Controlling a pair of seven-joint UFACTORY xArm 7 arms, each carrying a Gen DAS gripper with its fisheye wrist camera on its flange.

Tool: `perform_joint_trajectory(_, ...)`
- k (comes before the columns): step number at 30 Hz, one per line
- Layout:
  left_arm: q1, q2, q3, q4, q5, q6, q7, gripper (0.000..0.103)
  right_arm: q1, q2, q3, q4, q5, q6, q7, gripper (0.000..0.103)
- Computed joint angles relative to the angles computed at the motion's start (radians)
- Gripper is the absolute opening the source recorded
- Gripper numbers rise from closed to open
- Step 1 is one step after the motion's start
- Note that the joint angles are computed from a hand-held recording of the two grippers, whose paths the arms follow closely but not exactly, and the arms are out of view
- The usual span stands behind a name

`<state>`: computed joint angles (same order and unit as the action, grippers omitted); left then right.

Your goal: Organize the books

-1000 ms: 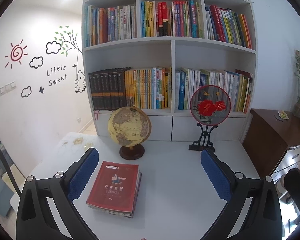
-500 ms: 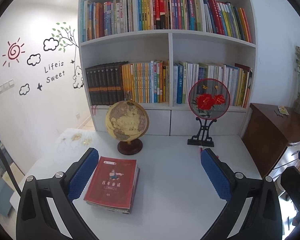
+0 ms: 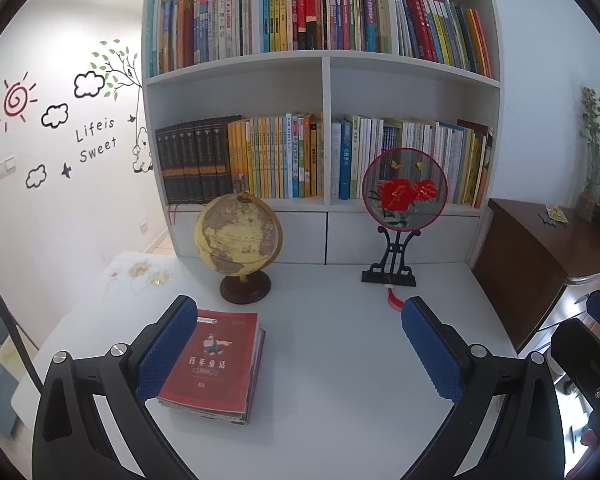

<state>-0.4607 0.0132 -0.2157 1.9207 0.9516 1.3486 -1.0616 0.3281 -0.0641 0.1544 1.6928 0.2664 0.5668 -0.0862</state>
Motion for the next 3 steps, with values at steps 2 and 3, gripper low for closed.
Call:
perform_joint_trajectory(2,0.001,0.002,0.001,0.0,-0.004,0.0,0.0,0.102,0.0,0.004,-0.001,0.004,0.001,0.001,0.001,0.103)
perform_joint_trajectory(3,0.001,0.004,0.002,0.001,-0.006,0.001,0.001,0.102,-0.001,0.006,-0.001,0.006,0.003,0.004,0.002,0.103)
